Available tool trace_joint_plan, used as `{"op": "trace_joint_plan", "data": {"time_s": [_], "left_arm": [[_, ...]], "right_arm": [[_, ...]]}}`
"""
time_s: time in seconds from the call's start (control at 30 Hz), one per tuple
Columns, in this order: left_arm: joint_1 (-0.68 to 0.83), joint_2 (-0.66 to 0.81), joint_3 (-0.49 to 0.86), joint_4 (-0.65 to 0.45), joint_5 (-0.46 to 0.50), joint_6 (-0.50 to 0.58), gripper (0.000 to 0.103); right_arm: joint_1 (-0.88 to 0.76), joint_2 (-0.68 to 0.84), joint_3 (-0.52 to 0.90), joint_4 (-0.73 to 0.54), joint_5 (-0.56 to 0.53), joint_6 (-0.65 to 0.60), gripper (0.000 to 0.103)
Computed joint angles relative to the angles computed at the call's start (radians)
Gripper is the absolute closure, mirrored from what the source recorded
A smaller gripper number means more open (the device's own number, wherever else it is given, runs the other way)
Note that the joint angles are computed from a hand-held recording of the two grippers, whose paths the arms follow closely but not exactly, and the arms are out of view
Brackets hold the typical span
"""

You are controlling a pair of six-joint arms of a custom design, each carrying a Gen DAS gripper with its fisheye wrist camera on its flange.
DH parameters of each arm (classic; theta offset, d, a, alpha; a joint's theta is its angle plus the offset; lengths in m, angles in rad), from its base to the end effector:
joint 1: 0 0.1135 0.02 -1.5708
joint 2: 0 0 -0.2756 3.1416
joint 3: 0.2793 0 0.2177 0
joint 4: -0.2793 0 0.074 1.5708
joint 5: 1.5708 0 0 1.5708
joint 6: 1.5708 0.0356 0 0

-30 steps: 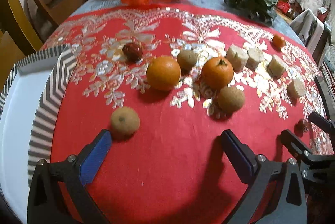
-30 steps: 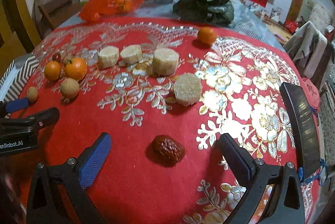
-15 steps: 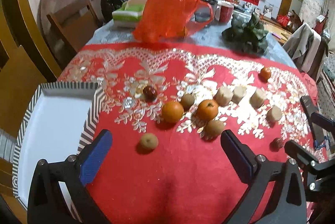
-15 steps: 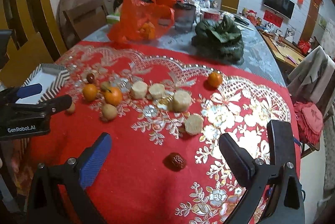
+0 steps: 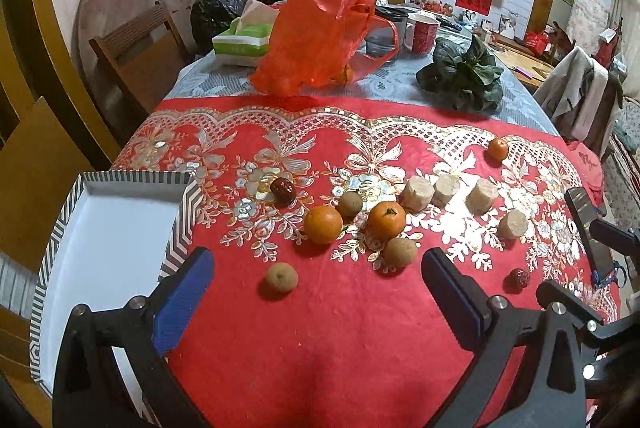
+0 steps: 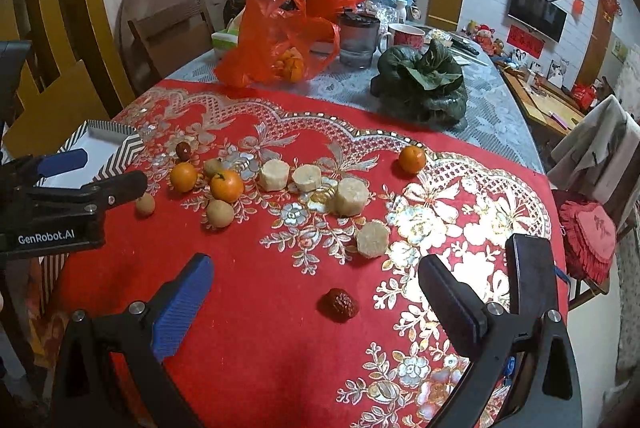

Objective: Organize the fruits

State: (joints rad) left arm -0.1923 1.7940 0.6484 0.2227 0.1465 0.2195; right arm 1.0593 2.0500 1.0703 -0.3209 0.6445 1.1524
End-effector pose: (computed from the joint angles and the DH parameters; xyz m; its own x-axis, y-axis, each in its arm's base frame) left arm 0.2816 -0.0601 0.1293 -0.7039 0.3565 -0.6144 0.4394 0.8981 0.0178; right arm 0.1855 0.2868 0.1190 -0.7569 0.1439 -0.6375 0.1797 0.9837 0.0087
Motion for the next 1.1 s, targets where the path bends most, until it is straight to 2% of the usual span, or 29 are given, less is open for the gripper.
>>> {"op": "trace_joint_plan", "data": {"time_s": [0.5, 0.73, 0.93, 1.03, 1.1], "left_arm": [[0.001, 0.043, 0.032, -0.036, 0.002, 0.000, 0.000], [0.073, 0.099, 0.095, -0.126, 0.082, 0.050, 0.000], [0.126, 0.160, 0.177, -0.184, 0.096, 0.074, 0.000], [0.136, 0.203, 0.235, -0.238, 0.124, 0.080, 0.003], [0.124, 0.230, 0.256, -0.248, 0.108, 0.089, 0.014]], "right_arm": [[-0.014, 0.001, -0.041, 0.073, -0.044, -0.012, 0.000], [-0.024, -0.001, -0.078, 0.148, -0.078, -0.033, 0.000], [-0.044, 0.007, -0.106, 0.233, -0.116, -0.064, 0.000], [-0.051, 0.011, -0.110, 0.253, -0.131, -0.076, 0.001], [-0.052, 0.013, -0.110, 0.257, -0.136, -0.081, 0.001]]}}
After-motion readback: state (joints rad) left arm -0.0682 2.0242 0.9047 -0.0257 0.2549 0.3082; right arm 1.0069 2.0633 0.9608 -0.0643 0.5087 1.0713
